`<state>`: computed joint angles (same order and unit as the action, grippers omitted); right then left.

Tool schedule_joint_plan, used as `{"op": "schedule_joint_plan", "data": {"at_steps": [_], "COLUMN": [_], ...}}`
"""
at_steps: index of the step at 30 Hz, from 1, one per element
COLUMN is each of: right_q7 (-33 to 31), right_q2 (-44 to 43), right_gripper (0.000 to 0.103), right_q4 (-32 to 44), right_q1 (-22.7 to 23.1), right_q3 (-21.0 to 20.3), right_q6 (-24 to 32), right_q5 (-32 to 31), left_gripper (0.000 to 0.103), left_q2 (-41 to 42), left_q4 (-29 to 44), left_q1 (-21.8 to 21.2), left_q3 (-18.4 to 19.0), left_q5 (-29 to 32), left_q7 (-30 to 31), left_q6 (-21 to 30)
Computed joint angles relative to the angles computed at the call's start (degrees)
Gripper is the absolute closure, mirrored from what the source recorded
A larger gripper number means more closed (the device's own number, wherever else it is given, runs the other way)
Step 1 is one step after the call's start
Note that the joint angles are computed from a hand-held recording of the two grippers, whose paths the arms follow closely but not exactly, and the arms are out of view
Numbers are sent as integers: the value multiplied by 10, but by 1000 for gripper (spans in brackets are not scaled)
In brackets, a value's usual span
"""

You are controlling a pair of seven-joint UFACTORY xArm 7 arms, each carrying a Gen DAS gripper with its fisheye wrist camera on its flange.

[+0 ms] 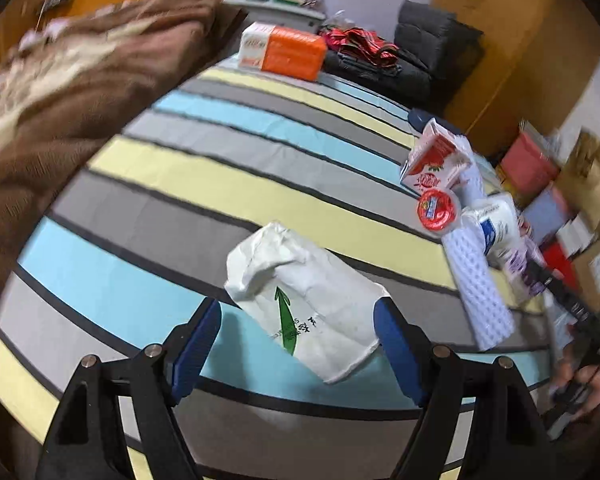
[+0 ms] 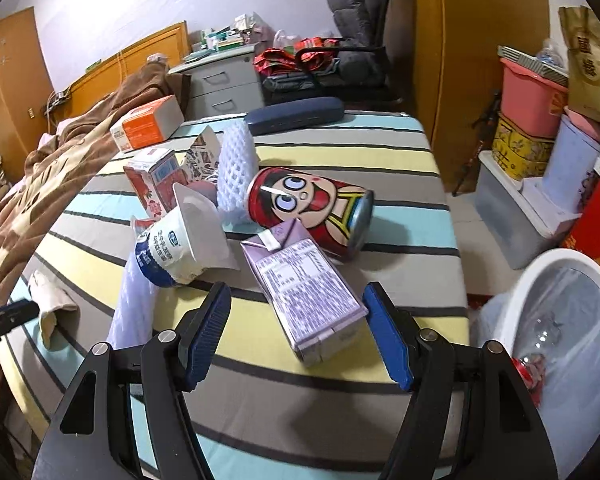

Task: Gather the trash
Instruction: 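Grasp the white paper bag with the left tool while the right tool grasps the purple juice box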

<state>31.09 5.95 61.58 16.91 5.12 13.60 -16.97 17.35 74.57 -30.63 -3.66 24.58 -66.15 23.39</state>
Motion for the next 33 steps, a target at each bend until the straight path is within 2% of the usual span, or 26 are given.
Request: {"op": "schedule_joint_plan", "data": {"at_steps": [3, 8, 10, 13, 18, 21, 24, 26, 30, 33], "right_q7": [-13, -24, -28, -36, -15, -8, 2, 14, 38, 49], "right_q2": [6, 16, 16, 18, 12, 8, 6, 4, 4, 0], "right_gripper": [34, 53, 57, 62, 63, 63, 63, 63, 63, 63], "right_q4": [8, 21, 21, 24, 18, 12, 9, 6, 6, 1], "right_q1": [0, 4, 3, 2, 8, 7, 7, 9, 12, 12], "right_q3": [4, 3, 3, 3, -2, -1, -1, -3, -5, -5], "right_q6": [7, 20, 23, 25, 26, 23, 20, 19, 14, 13], "right_q5": [12, 16, 24, 31, 12, 12, 6, -4, -28, -35], "left_gripper": [23, 23, 23, 23, 23, 23, 23, 23, 23, 24], "left_q2": [8, 35, 50, 85, 139, 159, 145, 130, 106, 110], "left_q4": [-2, 35, 55, 113, 198, 237, 230, 212, 170, 176], "left_q1": [10, 1, -2, -3, -8, -26, -62, -82, -63, -57], "left_q3": [-4, 7, 11, 9, -9, -5, 26, 43, 26, 16], "left_q5": [-26, -33, -35, -44, -64, -62, -27, 8, 13, 12], "left_q7": [4, 4, 9, 41, 137, 186, 167, 132, 108, 113], "left_q6": [-25, -18, -14, 23, 61, 100, 138, 159, 138, 139]}}
